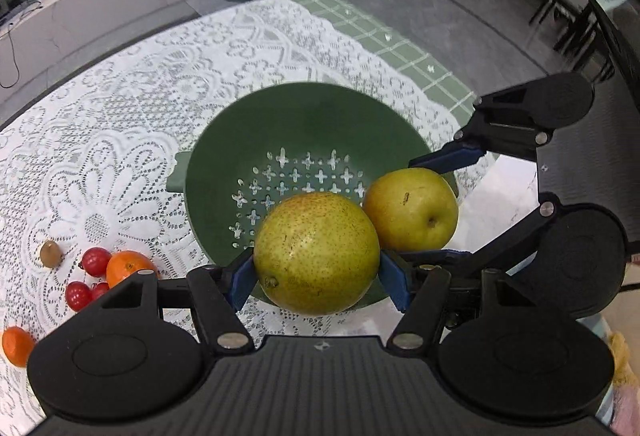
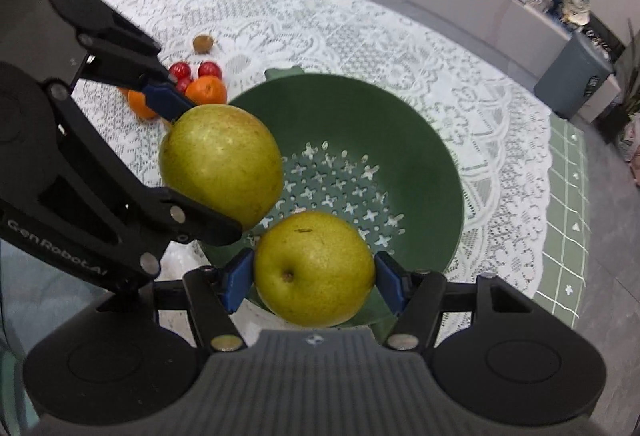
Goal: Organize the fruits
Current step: 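Carry the pomelo and pear with both grippers and lower them into the green colander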
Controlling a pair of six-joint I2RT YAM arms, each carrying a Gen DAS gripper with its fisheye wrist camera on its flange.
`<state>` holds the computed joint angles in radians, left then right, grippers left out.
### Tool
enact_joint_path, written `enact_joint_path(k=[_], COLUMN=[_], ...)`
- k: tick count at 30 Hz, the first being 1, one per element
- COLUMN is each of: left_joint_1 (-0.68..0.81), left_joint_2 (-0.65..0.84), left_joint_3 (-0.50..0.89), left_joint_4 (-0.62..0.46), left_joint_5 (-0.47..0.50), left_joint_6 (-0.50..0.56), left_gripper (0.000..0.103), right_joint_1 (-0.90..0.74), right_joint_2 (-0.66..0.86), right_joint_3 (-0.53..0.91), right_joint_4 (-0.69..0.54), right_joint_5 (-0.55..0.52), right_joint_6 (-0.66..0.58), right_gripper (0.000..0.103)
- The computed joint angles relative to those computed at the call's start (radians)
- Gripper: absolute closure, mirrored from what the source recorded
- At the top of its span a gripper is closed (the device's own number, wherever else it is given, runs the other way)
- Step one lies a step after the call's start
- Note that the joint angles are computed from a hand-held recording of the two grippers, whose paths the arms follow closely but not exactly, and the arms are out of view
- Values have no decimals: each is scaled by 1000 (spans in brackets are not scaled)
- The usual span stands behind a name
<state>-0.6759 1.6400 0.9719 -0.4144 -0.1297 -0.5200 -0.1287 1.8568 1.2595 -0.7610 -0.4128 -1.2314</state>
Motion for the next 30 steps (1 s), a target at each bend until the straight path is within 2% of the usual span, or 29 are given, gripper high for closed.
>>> enact_joint_path(k=[8, 15, 30], left_joint_1=[50, 69, 108], left_joint_2=[65, 136, 218], left_joint_3=[70, 123, 177], left_joint_4=[-55, -96, -121], left_joint_5=[61, 66, 123], left_joint_6=[20, 39, 71], left_gripper=[29, 29, 29], right_joint_1=[50, 73, 105], right_joint_2=[119, 187, 252], right_joint_3=[129, 198, 242], right_joint_4=[-88, -125, -133], right_joint_5=[75, 118, 171], right_joint_6=[-14, -1, -4], right_gripper=[41, 41, 41])
